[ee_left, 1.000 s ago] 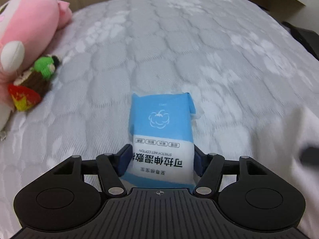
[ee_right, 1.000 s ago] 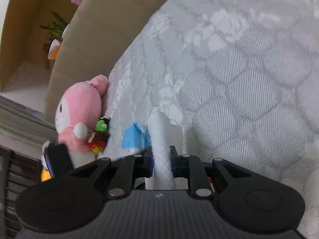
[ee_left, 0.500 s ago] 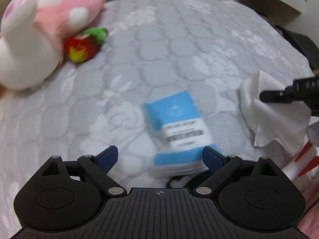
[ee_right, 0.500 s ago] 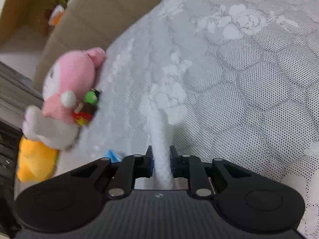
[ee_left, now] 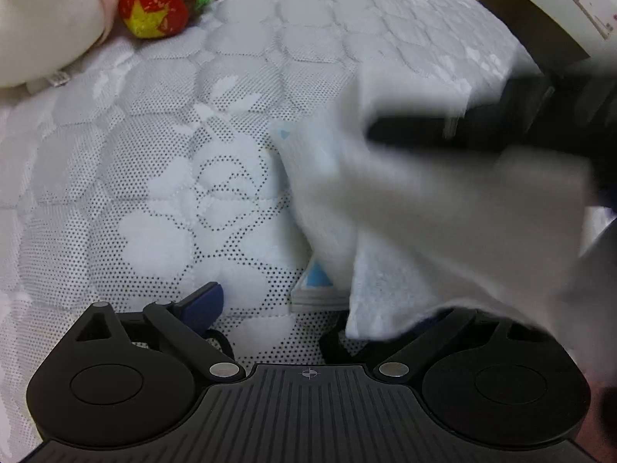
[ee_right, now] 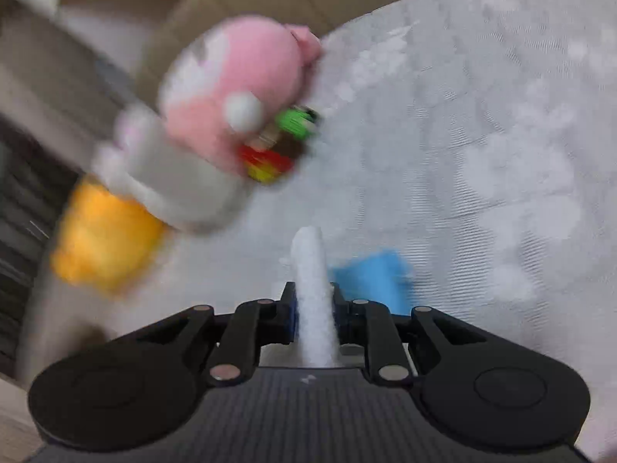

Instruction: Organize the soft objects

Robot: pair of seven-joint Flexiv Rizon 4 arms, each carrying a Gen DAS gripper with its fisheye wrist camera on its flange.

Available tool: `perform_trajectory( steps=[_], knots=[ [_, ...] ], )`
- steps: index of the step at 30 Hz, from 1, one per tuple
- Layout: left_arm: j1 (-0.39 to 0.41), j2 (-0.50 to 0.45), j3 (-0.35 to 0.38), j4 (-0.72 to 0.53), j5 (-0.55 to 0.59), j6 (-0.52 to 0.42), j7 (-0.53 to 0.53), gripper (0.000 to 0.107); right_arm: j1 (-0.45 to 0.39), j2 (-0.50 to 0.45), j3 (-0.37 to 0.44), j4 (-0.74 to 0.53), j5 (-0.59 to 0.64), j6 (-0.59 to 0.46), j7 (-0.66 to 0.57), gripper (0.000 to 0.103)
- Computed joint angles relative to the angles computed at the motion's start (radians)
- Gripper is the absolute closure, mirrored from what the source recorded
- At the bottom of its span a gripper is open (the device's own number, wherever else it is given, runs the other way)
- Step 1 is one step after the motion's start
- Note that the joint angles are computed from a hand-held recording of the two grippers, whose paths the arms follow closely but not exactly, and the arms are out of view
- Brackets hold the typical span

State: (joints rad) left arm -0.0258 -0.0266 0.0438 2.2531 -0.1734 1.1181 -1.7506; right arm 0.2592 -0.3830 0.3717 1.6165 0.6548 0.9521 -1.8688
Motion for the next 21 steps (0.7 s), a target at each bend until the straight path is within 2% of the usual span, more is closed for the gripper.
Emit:
perform_trajectory(
  steps=[2,6,9,11,13,17,21],
  knots=[
    [0.0,0.004,-0.001,0.006,-0.022,0.006,0.015,0.007,0.039,0.015,-0.031,0.063,-0.094,0.063,0.004,0.084],
    [-0.006,0.006,-0.008,0.02,-0.086,0.028,0.063,0.007,0.036,0.041,-0.049,0.127,-0.184,0.088,0.011,0.083],
    [-0.01,0.004,-0.009,0.017,-0.086,0.027,0.068,0.007,0.058,0.049,-0.085,0.182,-0.299,0.153,0.054,0.083],
    [-0.011,0.003,-0.009,0.016,-0.082,0.027,0.061,0.007,0.05,0.043,-0.092,0.195,-0.334,0.172,0.087,0.083],
    [-0.011,0.006,-0.007,0.024,-0.1,0.035,0.064,0.007,0.031,0.028,-0.085,0.189,-0.338,0.164,0.11,0.083],
    [-0.015,0.006,-0.013,0.065,-0.28,0.096,0.121,0.006,-0.021,0.014,-0.04,0.169,-0.288,0.133,0.093,0.083],
    [-0.009,-0.026,-0.011,0.029,-0.216,0.098,0.015,0.006,-0.088,0.011,0.013,0.117,-0.136,0.111,0.031,0.082]
  ],
)
